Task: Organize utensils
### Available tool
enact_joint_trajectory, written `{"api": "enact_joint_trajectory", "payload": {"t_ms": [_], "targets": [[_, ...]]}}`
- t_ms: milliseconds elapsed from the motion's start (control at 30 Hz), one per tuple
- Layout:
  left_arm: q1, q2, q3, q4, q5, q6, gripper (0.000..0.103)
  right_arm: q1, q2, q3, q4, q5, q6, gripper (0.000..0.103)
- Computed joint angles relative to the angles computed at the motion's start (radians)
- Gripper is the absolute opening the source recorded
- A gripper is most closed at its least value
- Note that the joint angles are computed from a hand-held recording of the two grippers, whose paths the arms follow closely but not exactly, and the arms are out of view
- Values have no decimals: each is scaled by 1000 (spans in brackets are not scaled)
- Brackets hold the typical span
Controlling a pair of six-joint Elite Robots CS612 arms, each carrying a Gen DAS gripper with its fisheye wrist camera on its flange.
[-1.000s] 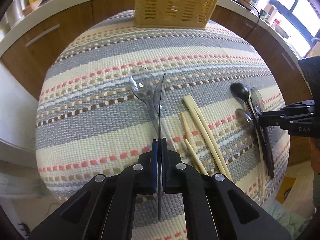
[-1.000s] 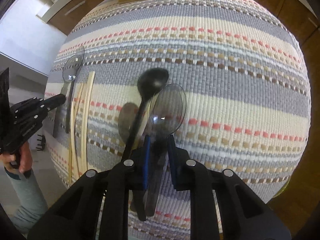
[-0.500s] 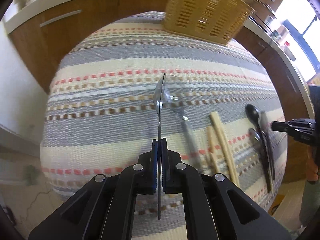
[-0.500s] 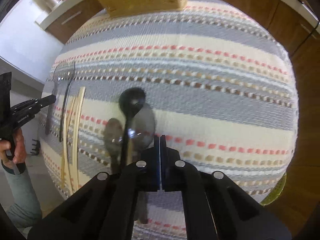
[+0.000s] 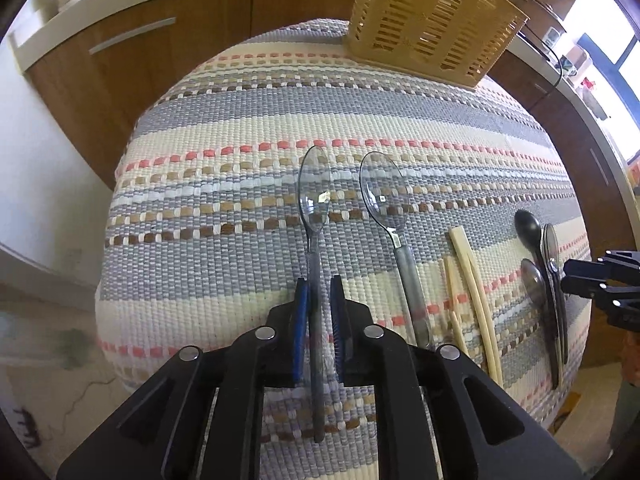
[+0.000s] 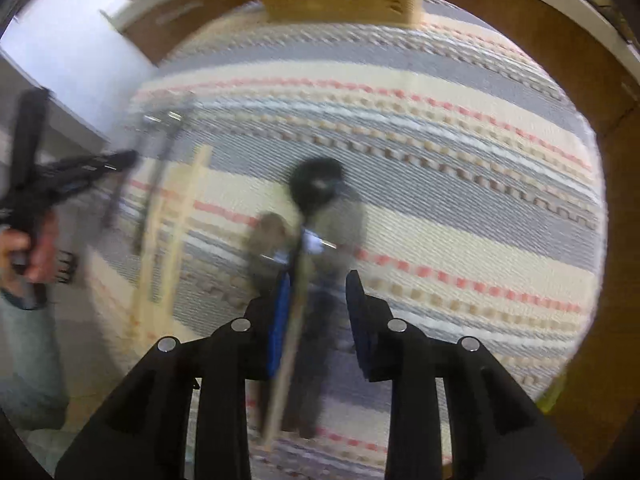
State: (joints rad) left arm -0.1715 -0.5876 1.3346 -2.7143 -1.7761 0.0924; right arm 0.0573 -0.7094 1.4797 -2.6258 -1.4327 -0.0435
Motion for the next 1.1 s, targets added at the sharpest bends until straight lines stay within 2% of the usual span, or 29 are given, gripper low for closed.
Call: {"api": "enact_joint_trajectory", "payload": {"t_ms": [133, 200, 233, 367, 433, 533, 667, 800, 900, 967, 1000, 1100], "targets": [[-7, -5, 9, -8, 28, 24, 19, -6, 5, -6, 33, 16, 4, 26], [-13, -6, 9, -8, 52, 28, 23, -3, 11, -13, 44, 24, -12, 12], [-15, -6, 8, -5, 58, 31, 24, 2, 13, -15, 41, 19, -23, 10], [-22, -8, 6, 7, 83, 51, 26, 15, 12, -3, 6, -11, -44, 10], [-24, -8, 7, 9, 92, 60, 26, 9, 2, 15, -15, 5, -38, 10], [-23, -8, 3, 17, 89, 63, 24, -9, -18, 44, -56, 12, -37, 10], [-31, -8, 0, 23, 136, 72, 11, -32, -24, 57, -94, 45, -18, 10], [-39, -10, -1, 32, 175, 84, 10, -45, -31, 68, -134, 74, -25, 10], [-44, -14, 11, -13, 161, 86, 10, -48, -35, 69, -164, 87, -31, 10], [-43, -24, 25, -84, 138, 60, 10, -51, -38, 71, -204, 110, -30, 10], [-38, -32, 35, -143, 97, 41, 10, -48, -32, 62, -227, 115, -22, 10], [-31, -52, 42, -281, 34, -13, 10, -52, -31, 50, -315, 149, -7, 10]]}}
